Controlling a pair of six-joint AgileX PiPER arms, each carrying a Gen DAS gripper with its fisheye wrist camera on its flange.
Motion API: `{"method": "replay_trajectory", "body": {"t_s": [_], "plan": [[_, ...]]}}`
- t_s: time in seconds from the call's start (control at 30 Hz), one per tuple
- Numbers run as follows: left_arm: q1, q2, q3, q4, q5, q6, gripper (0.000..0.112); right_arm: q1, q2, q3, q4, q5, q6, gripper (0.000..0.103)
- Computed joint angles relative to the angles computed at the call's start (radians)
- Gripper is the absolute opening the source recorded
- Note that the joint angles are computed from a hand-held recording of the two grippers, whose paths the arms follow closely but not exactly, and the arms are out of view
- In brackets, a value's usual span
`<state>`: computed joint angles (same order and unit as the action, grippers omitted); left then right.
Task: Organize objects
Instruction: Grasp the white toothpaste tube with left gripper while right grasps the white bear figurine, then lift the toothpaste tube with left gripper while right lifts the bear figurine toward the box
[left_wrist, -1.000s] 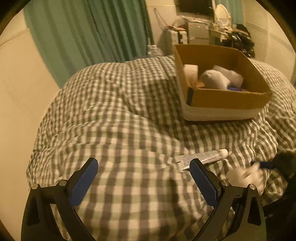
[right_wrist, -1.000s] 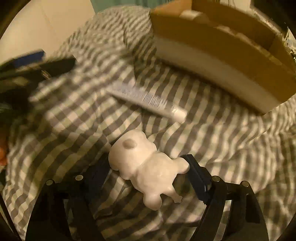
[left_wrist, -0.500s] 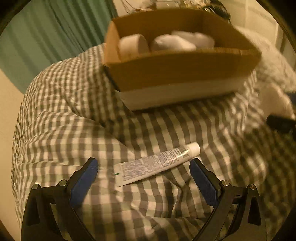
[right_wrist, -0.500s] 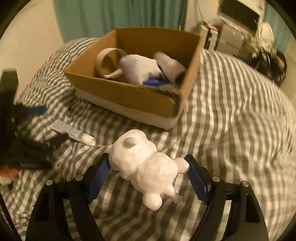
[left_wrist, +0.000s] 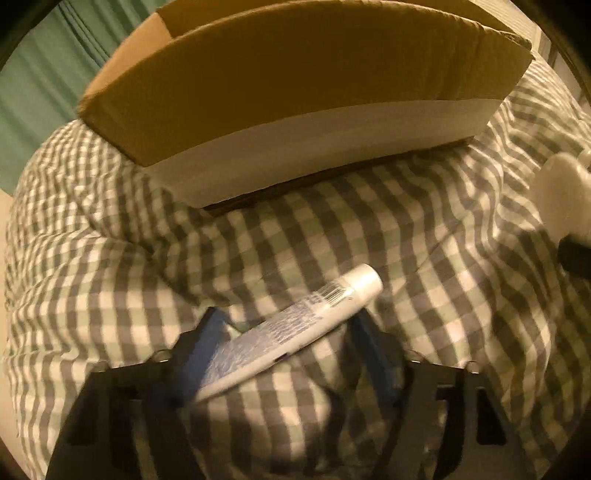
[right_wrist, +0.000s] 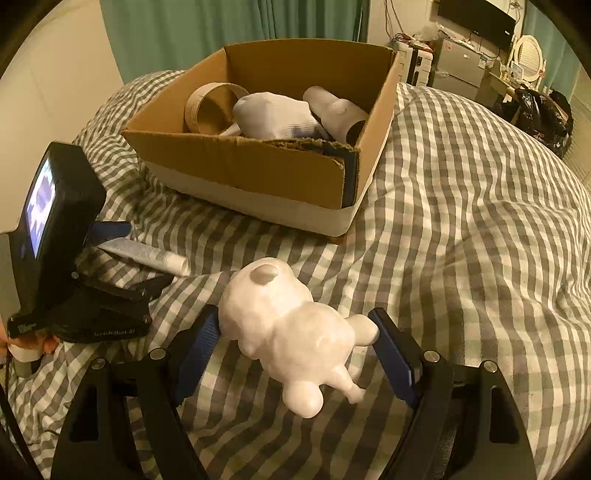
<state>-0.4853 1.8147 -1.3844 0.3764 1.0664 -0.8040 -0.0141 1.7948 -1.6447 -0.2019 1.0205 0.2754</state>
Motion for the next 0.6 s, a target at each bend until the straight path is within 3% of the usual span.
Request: {"method": "replay_trajectory", "body": {"t_s": [0.13, 0.2, 0.5, 0.6], "plan": [[-0.015, 0.001, -0.009, 0.008, -0.005, 0.018, 0.053, 0.007, 0.005, 0.006, -0.009, 0.007, 0.004, 0.081], [-0.022, -0.009, -0.008, 0.015, 0.001, 0.009, 0.039, 0.010, 0.005, 0.010, -0.014, 0.008, 0.008, 0.081], [-0.028, -0.128, 0.039, -0.021, -0.029, -0.039, 0.016, 0.048, -0.018, 0.028, -0.067, 0.008, 0.043, 0.081], [-0.042, -0.161, 0.054, -0.022, -0.025, -0.065, 0.016, 0.075, -0.038, 0.039, -0.104, 0.009, 0.074, 0.081]]}}
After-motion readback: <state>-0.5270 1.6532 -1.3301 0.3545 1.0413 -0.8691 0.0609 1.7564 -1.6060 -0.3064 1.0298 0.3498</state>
